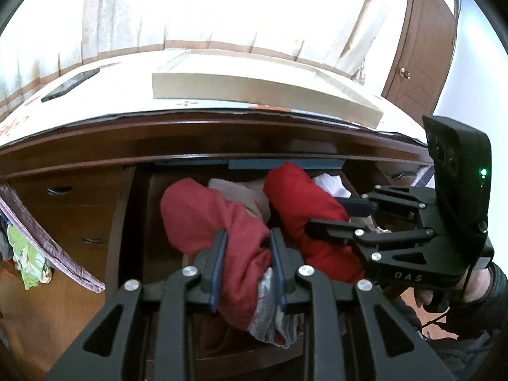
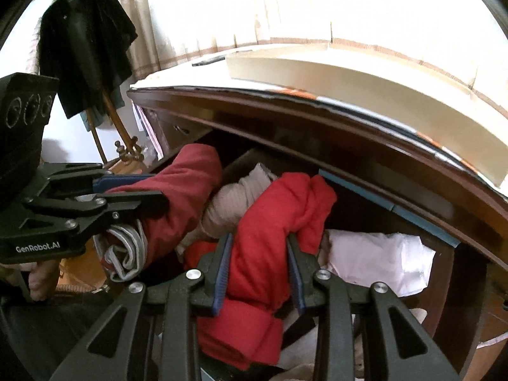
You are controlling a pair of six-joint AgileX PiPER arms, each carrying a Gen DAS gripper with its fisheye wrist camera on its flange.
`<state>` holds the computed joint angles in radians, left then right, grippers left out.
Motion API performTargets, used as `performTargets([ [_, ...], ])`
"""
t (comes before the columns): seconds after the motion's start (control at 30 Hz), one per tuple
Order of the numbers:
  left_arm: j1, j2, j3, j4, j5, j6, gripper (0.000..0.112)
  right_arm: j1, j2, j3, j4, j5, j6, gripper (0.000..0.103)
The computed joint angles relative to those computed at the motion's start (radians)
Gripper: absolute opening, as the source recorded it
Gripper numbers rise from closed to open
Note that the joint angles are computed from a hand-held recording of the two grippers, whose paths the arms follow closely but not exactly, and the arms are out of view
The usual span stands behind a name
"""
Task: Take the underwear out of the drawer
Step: 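Lift both held red socks out of the drawer toward the tray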
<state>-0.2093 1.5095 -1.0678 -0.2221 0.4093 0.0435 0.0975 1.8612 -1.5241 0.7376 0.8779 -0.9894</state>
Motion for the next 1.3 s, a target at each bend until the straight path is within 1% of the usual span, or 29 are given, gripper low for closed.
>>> performTargets([
  [0.2,-0.018,-0.017,0.01,0.055,-0.025,-0.047,0.024,0.006,-0.031,0.057,0.066,-0.063,-0.074,0.034],
  [0.27,-0.028,-0.025,0.014,0.094,-0.034,-0.081,0.024,0.006,-0.033,0.067,0.09,-0.074,-0.096,0.034],
  [0.5,-0.045,-0.05,0.033,0.163,-0.062,-0.14,0.023,-0.024,-0.071,0.126,0.187,-0.098,-0.185,0.034],
  [0.67,-0.066,-0.071,0.05,0.28,-0.09,-0.244,0.023,-0.018,-0.107,0.181,0.235,-0.147,-0.265,0.034],
  [0.73,-0.071,-0.075,0.052,0.307,-0.097,-0.267,0.023,-0.016,-0.117,0.196,0.253,-0.16,-0.291,0.034],
  [0.8,-0.074,-0.08,0.057,0.33,-0.106,-0.288,0.023,-0.02,-0.122,0.206,0.275,-0.167,-0.311,0.034],
  [0.9,-0.089,-0.09,0.067,0.419,-0.117,-0.368,0.023,-0.03,-0.129,0.221,0.316,-0.169,-0.346,0.034],
  [1.0,-0.091,-0.097,0.073,0.432,-0.129,-0.377,0.023,-0.039,-0.141,0.243,0.362,-0.175,-0.398,0.034],
  [1.07,-0.101,-0.103,0.077,0.486,-0.133,-0.426,0.023,-0.041,-0.154,0.258,0.386,-0.18,-0.427,0.034],
  [1.17,-0.106,-0.109,0.082,0.53,-0.139,-0.466,0.023,-0.04,-0.176,0.284,0.423,-0.192,-0.48,0.034],
  [1.23,-0.111,-0.114,0.086,0.574,-0.144,-0.506,0.023,-0.04,-0.186,0.295,0.438,-0.197,-0.503,0.034],
  [1.3,-0.119,-0.121,0.091,0.647,-0.15,-0.574,0.023,-0.039,-0.199,0.311,0.463,-0.205,-0.532,0.034],
])
